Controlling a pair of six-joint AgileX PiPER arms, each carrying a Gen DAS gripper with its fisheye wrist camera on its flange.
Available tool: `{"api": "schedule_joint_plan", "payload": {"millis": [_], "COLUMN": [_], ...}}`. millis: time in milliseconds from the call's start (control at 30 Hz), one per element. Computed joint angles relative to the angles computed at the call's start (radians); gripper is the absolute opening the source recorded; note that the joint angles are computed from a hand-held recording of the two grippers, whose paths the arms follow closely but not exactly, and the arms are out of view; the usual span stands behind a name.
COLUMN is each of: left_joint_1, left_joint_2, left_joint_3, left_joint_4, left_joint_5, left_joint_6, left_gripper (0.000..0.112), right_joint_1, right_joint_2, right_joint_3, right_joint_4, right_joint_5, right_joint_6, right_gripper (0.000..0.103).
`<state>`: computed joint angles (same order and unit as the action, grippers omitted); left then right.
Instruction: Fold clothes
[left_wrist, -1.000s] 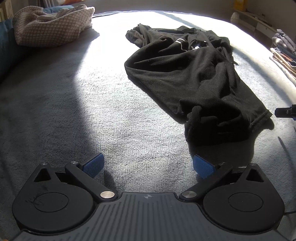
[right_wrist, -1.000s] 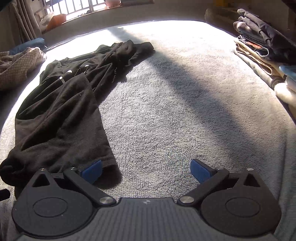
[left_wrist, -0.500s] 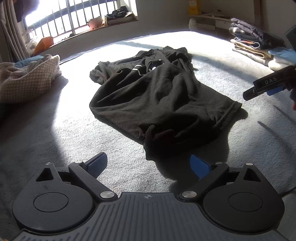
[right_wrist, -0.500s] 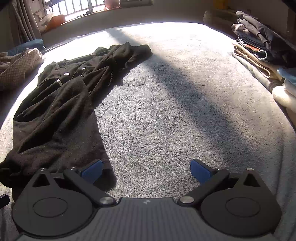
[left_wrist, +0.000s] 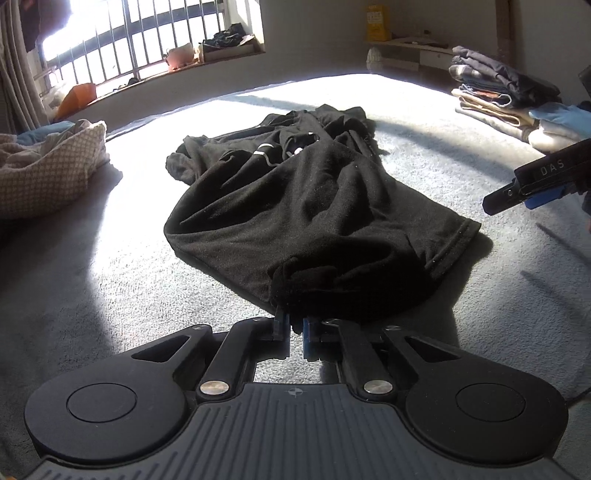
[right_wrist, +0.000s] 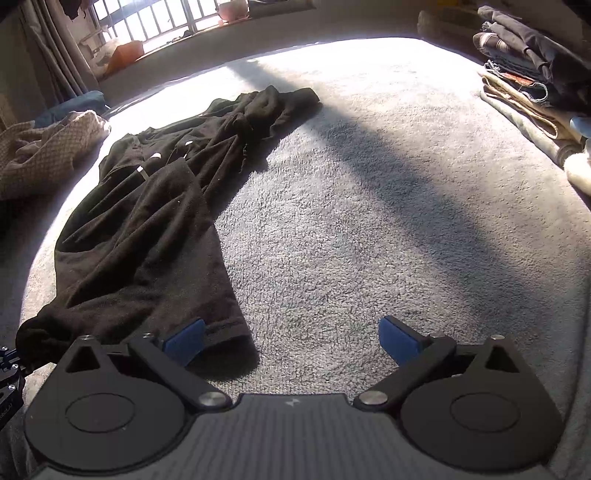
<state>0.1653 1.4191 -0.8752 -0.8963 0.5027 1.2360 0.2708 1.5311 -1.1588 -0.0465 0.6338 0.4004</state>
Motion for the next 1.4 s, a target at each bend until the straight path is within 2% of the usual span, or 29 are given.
{"api": "schedule_joint_plan", "payload": {"millis": [200,267,367,467,533,567,633,700,800,900,933,967,1000,1067,1100,1233,1300,1333,1400], "left_joint_1": [0.255,0.315,0.347,0.352,0.37,0.381,0.381,0.374,0.34,0.275,0.253,0.228,0.201,0.144,0.116,0.018,-0.023,-0.027,-0.029], "left_joint_2": [0.068,0.097,0.174,0.246,0.232,0.221,0.189,0.156,0.117,0.095,0.093,0.092,0.09,0.088,0.09,0.111,0.125,0.135,0.161], "left_joint_3": [-0.182,-0.218,-0.292,-0.334,-0.308,-0.294,-0.266,-0.241,-0.212,-0.186,-0.18,-0.171,-0.157,-0.129,-0.119,-0.1,-0.097,-0.107,-0.144], "left_joint_4": [-0.145,-0.164,-0.066,0.063,0.043,0.026,-0.01,-0.049,-0.1,-0.12,-0.12,-0.125,-0.134,-0.15,-0.16,-0.234,-0.308,-0.332,-0.338], "left_joint_5": [0.356,0.416,0.451,0.434,0.399,0.381,0.348,0.317,0.31,0.333,0.344,0.347,0.34,0.3,0.276,0.166,0.077,0.056,0.032], "left_joint_6": [-0.105,-0.152,-0.315,-0.485,-0.464,-0.444,-0.369,-0.28,-0.125,0.011,0.045,0.084,0.127,0.21,0.244,0.36,0.424,0.429,0.383], "left_gripper": [0.003,0.003,0.003,0.004,0.008,0.016,0.024,0.025,0.031,0.041,0.046,0.05,0.053,0.062,0.064,0.067,0.067,0.064,0.04], "right_joint_1": [-0.026,-0.034,-0.044,-0.067,-0.09,-0.103,-0.125,-0.114,-0.069,-0.026,-0.016,-0.019,-0.027,-0.041,-0.047,-0.074,-0.076,-0.074,-0.066], "right_joint_2": [-0.008,-0.004,0.012,0.037,0.065,0.083,0.121,0.171,0.248,0.299,0.304,0.313,0.33,0.368,0.383,0.429,0.456,0.472,0.503], "right_joint_3": [0.014,0.014,0.005,-0.021,-0.053,-0.072,-0.11,-0.163,-0.243,-0.291,-0.297,-0.31,-0.334,-0.387,-0.409,-0.507,-0.572,-0.609,-0.676], "right_joint_4": [0.076,0.125,0.199,0.313,0.411,0.476,0.597,0.65,0.639,0.606,0.603,0.628,0.655,0.704,0.732,0.887,0.97,1.004,1.053], "right_joint_5": [-0.039,-0.044,-0.042,-0.032,-0.004,0.02,0.071,0.119,0.147,0.141,0.134,0.148,0.178,0.235,0.254,0.324,0.365,0.386,0.417], "right_joint_6": [-0.06,-0.102,-0.176,-0.266,-0.337,-0.392,-0.5,-0.574,-0.616,-0.613,-0.616,-0.637,-0.646,-0.631,-0.633,-0.653,-0.681,-0.691,-0.709], "right_gripper": [0.095,0.086,0.079,0.076,0.075,0.075,0.075,0.075,0.075,0.074,0.067,0.045,0.033,0.015,0.011,0.006,0.006,0.006,0.006]}}
